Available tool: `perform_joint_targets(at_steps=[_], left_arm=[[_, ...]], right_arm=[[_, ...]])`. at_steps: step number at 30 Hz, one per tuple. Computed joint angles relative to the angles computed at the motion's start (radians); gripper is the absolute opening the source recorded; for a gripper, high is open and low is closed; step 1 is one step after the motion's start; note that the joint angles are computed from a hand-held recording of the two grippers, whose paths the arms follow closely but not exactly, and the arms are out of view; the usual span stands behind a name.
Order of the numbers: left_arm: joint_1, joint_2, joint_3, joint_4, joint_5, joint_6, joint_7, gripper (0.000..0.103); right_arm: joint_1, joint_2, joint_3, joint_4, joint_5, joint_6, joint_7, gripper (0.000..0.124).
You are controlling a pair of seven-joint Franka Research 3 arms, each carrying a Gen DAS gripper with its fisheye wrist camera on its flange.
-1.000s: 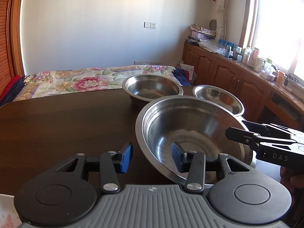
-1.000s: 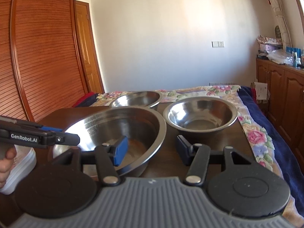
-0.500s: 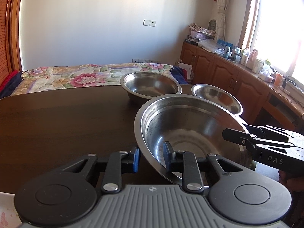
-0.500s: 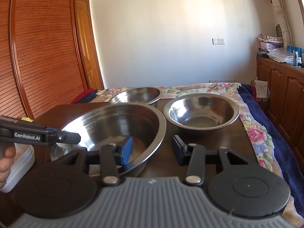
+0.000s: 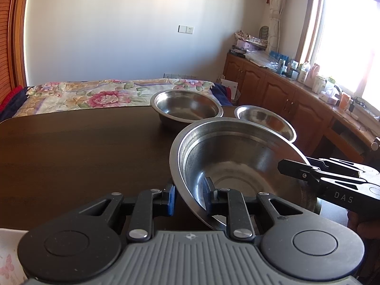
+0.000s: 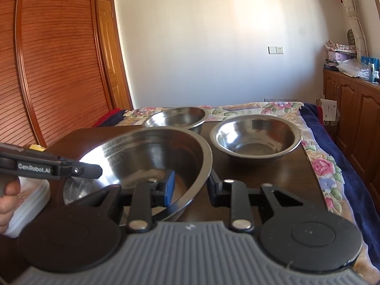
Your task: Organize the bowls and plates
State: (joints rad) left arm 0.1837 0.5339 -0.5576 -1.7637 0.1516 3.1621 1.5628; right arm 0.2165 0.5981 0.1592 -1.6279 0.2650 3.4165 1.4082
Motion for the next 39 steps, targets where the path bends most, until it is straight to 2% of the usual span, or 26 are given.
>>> perform_joint_targets(at_steps=[11,17,24,30,39], left_arm=[[0.197,-0.048,-0.188,-0.132,0.035,0.058,0.013,0.025],[0.330,-0.069,-0.300,-0.206,0.108,0.090,-0.029,0.025],[0.448,-0.086,-0.394,-0.266,0.208,0.107,-0.095,0.025],[0.546,-0.103,-0.470,-0.325,0.300,0.130,-0.157,0.026],[0.602,-0.115,-0.499,-0.361,0.403,0.113,-0.236,0.026]], right_arm=[[0.076,-0.067,-0.060,-0.083,0.055,0.043,0.000,0.031],[0.131,-0.098,-0.098,-0.121,0.101,0.064,-0.022,0.031],[0.177,-0.131,-0.120,-0.166,0.159,0.086,-0.053,0.031],[0.180,-0.162,-0.105,-0.210,0.179,0.114,-0.061,0.031],[0.157,-0.172,-0.066,-0.259,0.174,0.140,-0.021,0.031]])
